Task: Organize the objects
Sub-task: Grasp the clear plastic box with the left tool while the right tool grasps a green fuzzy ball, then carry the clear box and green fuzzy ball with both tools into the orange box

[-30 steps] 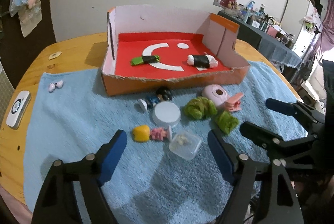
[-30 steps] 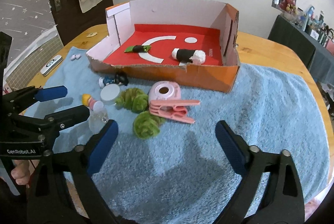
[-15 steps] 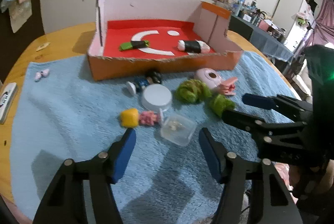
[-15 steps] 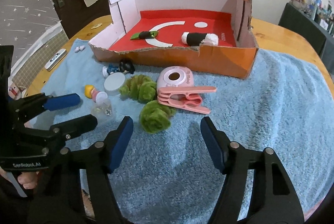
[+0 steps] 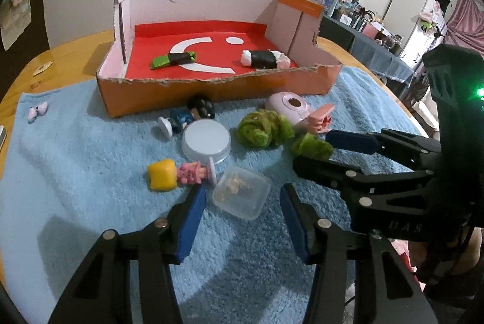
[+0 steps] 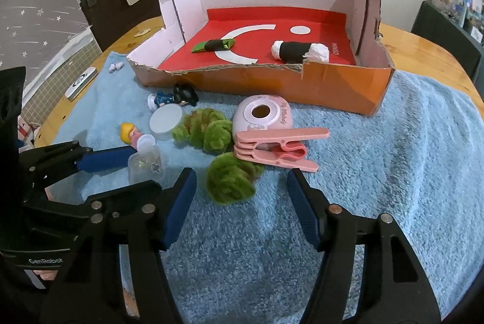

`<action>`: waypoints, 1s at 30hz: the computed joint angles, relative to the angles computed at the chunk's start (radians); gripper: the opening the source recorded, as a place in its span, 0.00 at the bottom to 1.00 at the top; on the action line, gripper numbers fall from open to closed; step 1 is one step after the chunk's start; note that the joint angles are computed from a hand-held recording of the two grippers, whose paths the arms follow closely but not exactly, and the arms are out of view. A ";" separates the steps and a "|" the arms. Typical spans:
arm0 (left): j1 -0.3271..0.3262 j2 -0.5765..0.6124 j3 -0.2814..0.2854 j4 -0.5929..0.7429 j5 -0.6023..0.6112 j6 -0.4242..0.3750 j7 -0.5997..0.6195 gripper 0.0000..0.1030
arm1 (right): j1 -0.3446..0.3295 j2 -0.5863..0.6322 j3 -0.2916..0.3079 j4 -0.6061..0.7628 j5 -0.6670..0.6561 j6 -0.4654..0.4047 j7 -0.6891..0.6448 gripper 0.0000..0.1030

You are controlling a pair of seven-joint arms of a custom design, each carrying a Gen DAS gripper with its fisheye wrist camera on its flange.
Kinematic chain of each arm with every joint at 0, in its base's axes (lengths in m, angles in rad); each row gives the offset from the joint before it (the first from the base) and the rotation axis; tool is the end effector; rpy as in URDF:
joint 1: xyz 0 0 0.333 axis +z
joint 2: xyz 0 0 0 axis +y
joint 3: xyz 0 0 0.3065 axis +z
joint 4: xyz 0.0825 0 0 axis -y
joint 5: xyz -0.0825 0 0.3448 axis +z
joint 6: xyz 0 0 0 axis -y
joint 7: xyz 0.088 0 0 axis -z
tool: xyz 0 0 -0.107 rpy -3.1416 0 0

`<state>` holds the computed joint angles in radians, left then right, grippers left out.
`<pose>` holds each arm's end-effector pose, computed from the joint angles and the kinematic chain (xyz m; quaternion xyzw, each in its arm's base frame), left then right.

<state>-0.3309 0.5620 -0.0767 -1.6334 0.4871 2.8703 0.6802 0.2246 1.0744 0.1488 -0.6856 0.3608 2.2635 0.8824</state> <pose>0.6298 -0.2895 0.3818 -0.6905 0.6346 -0.3057 0.1643 0.7564 0.2342 0.3775 -0.8728 0.3599 -0.0764 0.3208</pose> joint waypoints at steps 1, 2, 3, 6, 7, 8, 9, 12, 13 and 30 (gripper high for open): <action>0.001 0.004 -0.001 0.006 0.000 -0.002 0.004 0.52 | 0.001 0.004 -0.001 0.005 -0.002 -0.001 0.001 0.58; -0.002 0.006 0.001 0.009 0.002 -0.004 0.005 0.52 | 0.003 0.009 -0.003 0.016 -0.005 -0.005 0.004 0.56; -0.005 0.009 0.004 0.014 0.006 -0.006 0.006 0.52 | 0.005 0.018 -0.004 0.031 -0.008 -0.012 0.007 0.54; -0.014 0.015 0.012 0.025 0.015 -0.012 0.004 0.52 | 0.009 0.025 -0.008 0.042 -0.018 -0.011 0.010 0.48; -0.019 0.016 0.017 0.026 0.021 -0.013 0.000 0.52 | 0.008 0.020 -0.007 0.031 -0.018 -0.006 0.007 0.45; -0.028 0.016 0.026 0.026 0.032 -0.014 -0.009 0.52 | 0.007 0.019 -0.005 0.031 -0.017 -0.009 0.005 0.43; -0.038 0.016 0.037 0.027 0.045 -0.018 -0.023 0.51 | 0.005 0.022 -0.003 0.037 -0.017 -0.014 0.004 0.39; -0.055 0.016 0.052 0.033 0.074 -0.032 -0.053 0.40 | 0.001 0.037 0.006 0.069 -0.013 -0.047 0.000 0.29; -0.053 0.016 0.050 0.032 0.078 -0.031 -0.060 0.40 | -0.002 0.023 0.008 0.045 -0.008 -0.040 -0.006 0.28; -0.068 -0.034 0.071 -0.020 0.158 0.001 -0.162 0.40 | -0.063 -0.168 0.055 -0.268 0.146 0.060 -0.137 0.28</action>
